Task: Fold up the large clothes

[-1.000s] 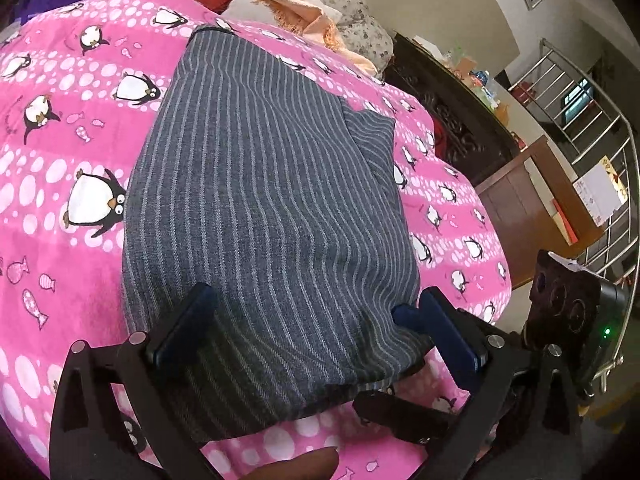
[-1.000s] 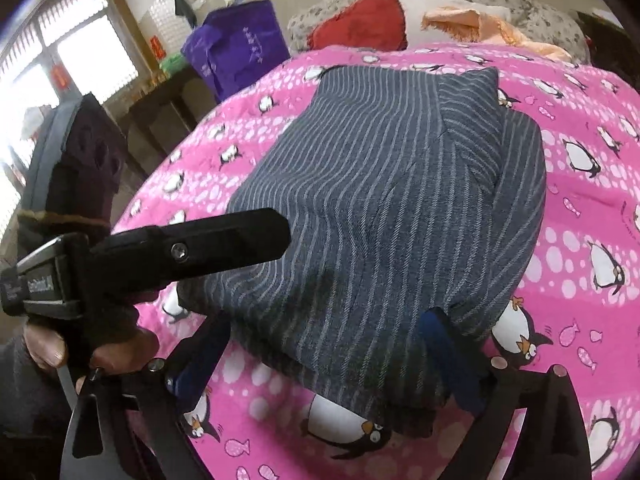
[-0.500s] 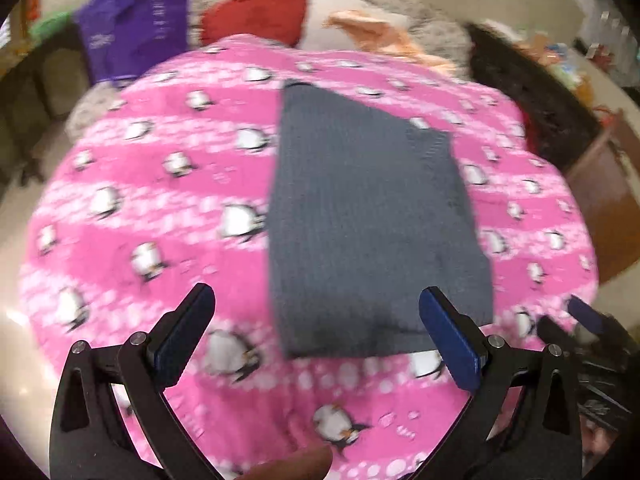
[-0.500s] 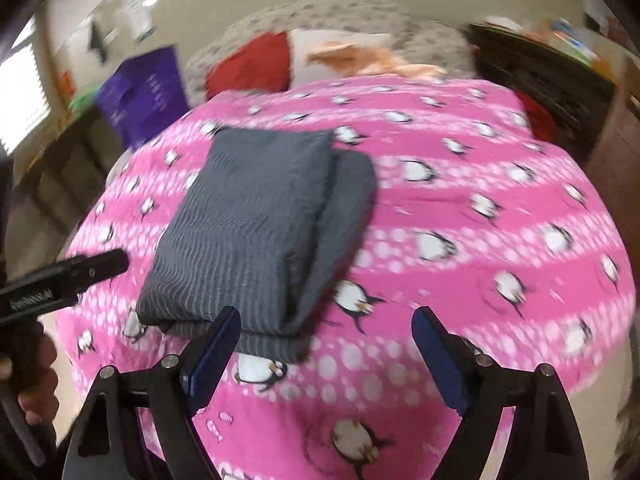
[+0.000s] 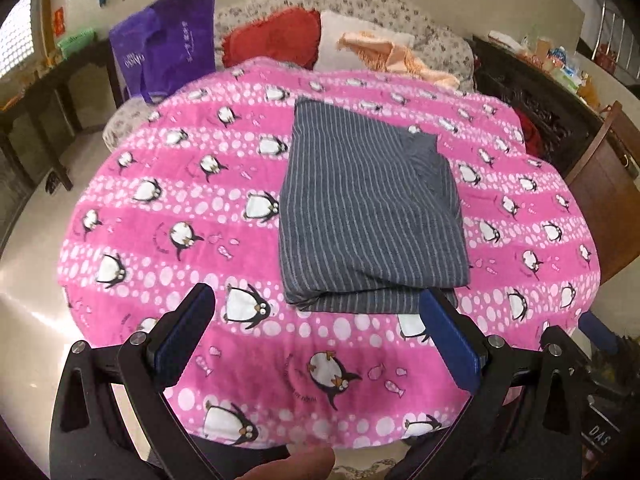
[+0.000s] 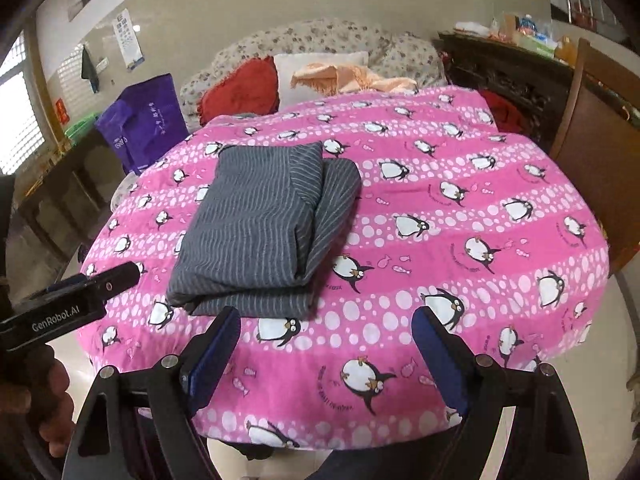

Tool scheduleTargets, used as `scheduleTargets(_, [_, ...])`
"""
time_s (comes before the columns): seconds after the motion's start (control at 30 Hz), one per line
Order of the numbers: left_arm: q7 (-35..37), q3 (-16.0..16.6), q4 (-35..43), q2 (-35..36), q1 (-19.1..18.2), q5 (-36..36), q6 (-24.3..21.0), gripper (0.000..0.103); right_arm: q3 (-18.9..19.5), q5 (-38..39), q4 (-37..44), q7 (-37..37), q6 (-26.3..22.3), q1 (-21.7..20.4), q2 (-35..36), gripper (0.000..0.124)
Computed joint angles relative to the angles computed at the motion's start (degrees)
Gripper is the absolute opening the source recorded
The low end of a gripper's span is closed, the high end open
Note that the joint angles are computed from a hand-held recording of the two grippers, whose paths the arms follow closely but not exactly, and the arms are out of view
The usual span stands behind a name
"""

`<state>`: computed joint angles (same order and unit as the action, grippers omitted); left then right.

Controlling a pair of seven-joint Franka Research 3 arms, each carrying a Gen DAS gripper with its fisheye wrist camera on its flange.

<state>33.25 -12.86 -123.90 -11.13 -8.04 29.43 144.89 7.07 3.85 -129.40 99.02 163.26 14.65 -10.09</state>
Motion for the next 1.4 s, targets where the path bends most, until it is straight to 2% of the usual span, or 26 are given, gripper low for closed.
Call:
scheduleTargets(0.33, [-4.96, -2.95, -3.53, -7.06, -0.21, 4.93, -0.81, 0.102, 1.78, -1.68, -5.35, 1.61, 1.77, -1.75, -6.41, 0.086])
scheduleTargets(0.53, [-9.33, -5.10, -6.60, -11.61, 0.83, 9.38, -0.49, 0.102, 1.13, 1.07, -7.41, 0.32, 2.61, -1.37, -8.25, 0.086])
scheduleTargets(0.77, [-9.87, -4.75, -8.04, -11.17, 0.30, 9.21, -0.03, 0.102, 1.83, 2.27, -8.69, 0.17, 3.38, -0.98, -8.14, 0.086])
scheduleTargets(1.07, [-11.11, -5.27, -8.86, -10.96, -0.19, 10.56, -0.18, 0.102, 5.50, -3.11, -10.75, 4.33, 5.54, -4.57, -8.97, 0.086])
scheduleTargets(1.4, [-11.12, -5.03, -9.31, -10.94, -0.45, 10.56, -0.06, 0.102, 4.61, -3.15, -11.36, 4.13, 6.15, -3.75, -9.07, 0.086])
